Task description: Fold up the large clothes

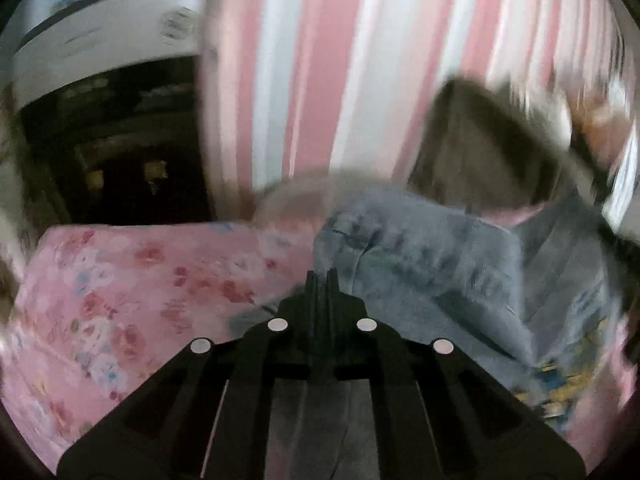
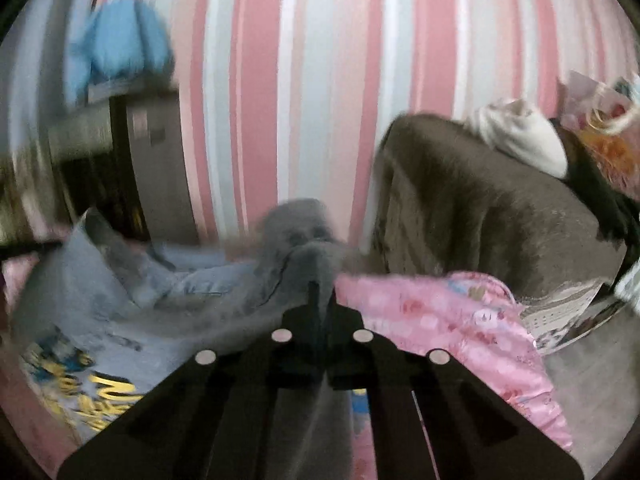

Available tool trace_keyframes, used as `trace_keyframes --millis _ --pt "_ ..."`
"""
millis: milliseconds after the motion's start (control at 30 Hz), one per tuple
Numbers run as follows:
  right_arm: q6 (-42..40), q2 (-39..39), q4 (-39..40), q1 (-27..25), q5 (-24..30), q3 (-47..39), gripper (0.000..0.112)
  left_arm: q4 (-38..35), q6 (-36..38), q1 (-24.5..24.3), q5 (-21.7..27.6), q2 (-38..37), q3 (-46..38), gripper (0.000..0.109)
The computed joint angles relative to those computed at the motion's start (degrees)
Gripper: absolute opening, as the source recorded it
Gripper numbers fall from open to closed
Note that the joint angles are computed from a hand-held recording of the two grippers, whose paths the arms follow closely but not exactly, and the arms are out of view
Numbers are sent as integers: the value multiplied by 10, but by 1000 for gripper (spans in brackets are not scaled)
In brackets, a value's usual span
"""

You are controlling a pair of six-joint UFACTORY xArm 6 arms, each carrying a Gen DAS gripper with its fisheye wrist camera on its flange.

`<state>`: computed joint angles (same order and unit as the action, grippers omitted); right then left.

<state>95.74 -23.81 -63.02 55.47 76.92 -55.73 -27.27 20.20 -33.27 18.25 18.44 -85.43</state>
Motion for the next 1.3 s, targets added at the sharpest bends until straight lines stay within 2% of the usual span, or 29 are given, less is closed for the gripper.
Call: trace_keyframes --millis 33,67,133,200,233,267,333,400,467,533,567,600,633,767,833,867,933,967,1000,1033,1100,1167,1200,1233,1267,1300 --pt "5 -7 0 -6 -6 2 1 9 -9 5 0 -3 2 3" --pt "0 -14 19 -34 -29 6 1 43 -34 10 9 4 -6 3" --pt "-36 -6 92 -106 -85 8 2 129 -107 18 59 35 -46 3" --pt "-109 35 197 -176 -125 0 6 174 -142 19 84 57 -66 3" --pt "-137 53 233 -192 -128 -5 6 193 -157 20 92 64 -72 3" --pt "-149 68 245 -197 -120 -12 14 196 -164 20 93 67 -71 3" --pt "-150 61 243 -196 -128 -6 19 212 -173 19 92 68 -66 4" --pt "-102 15 219 -181 -133 19 46 244 -183 17 88 58 -56 4" --pt "-66 -24 195 -157 -121 37 51 261 -187 14 79 40 -38 6" --pt "-51 -55 191 -132 -103 53 51 259 -183 12 73 28 -31 14" --pt "-41 -65 190 -121 -101 62 51 254 -180 10 67 17 -19 31" --pt "-36 -77 196 -113 -105 75 51 254 -181 6 57 4 -5 55" --pt "-29 -81 197 -105 -105 82 51 261 -191 3 42 -9 13 69" --pt "12 -79 188 -70 -112 101 51 228 -175 -14 33 -42 51 73" --pt "23 -68 181 -58 -109 100 51 200 -162 -24 30 -55 71 79" --pt "21 -57 179 -59 -111 95 51 195 -159 -29 27 -60 80 80" --pt "18 -48 180 -61 -123 92 46 237 -184 -37 25 -62 91 80" --pt "16 -45 181 -61 -128 93 29 272 -207 -39 23 -61 95 79" --pt "-3 -30 185 -62 -129 84 0 304 -228 -41 27 -57 95 72" --pt "-10 -16 179 -52 -107 70 0 322 -239 -42 32 -53 94 65" --pt "-8 29 143 -7 0 23 0 357 -260 -39 23 -49 99 63" --pt "-4 57 132 26 110 -14 0 360 -260 -37 18 -50 104 62" --pt "-3 45 144 26 136 -5 0 361 -260 -36 17 -51 105 62" --pt "18 27 167 21 138 7 0 363 -261 -36 15 -51 107 62" --pt "43 -3 185 15 116 32 0 368 -264 -36 15 -52 108 62" --pt "64 -47 178 12 70 72 0 372 -265 -37 16 -52 106 62"
